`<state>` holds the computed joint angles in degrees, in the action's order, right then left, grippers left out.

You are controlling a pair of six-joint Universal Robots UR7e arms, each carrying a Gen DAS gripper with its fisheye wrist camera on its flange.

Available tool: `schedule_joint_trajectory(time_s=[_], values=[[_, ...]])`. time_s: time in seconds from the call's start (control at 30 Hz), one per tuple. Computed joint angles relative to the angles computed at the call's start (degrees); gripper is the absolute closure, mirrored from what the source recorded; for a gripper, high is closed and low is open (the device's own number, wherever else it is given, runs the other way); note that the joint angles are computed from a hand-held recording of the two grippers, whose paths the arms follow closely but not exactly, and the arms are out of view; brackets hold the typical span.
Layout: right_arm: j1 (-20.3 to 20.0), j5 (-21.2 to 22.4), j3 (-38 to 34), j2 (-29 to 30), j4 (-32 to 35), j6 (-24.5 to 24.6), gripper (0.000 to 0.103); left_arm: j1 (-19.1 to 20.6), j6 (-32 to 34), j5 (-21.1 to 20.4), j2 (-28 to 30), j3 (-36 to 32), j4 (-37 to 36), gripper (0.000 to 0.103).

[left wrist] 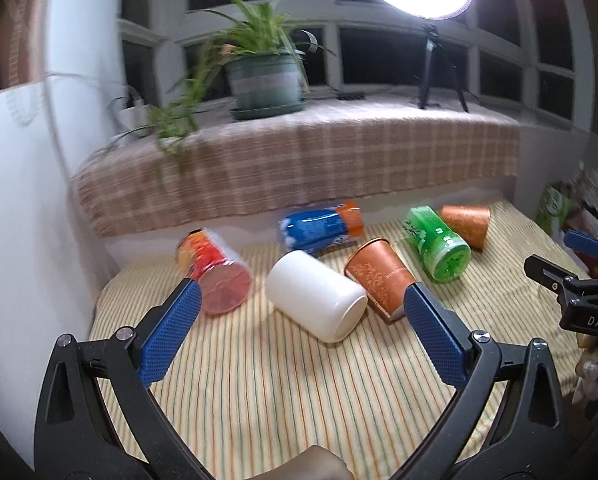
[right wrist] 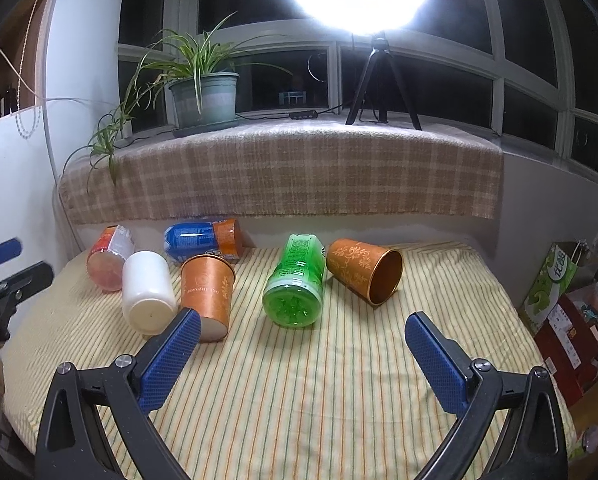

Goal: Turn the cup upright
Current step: 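Reach the left tool to the lying blue-and-orange Arctic Ocean bottle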

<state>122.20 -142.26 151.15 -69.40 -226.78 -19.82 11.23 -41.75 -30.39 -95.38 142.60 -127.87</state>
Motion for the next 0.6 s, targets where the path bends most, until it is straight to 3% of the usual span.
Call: schedule_joint_trajectory(time_s=[0.27,0.37,0.6], values=[[-3.1,1.4,1.5,0.1,-0.8,1.5,0.0,10.6,33.3,-6.5,11.2,-5.1,-21.8,0.007],[-5.0,2.3,2.3,-0.5,-1.7,1.8,0.0,13.4,41.3,-8.0,15.1,-7.8,-24.3,0.018],[-10.4,5.3,4.5,-3.1,-3.5,2.1,0.0,19.3,53.0,-10.0,24.3,-16.5,-25.0,0.019]])
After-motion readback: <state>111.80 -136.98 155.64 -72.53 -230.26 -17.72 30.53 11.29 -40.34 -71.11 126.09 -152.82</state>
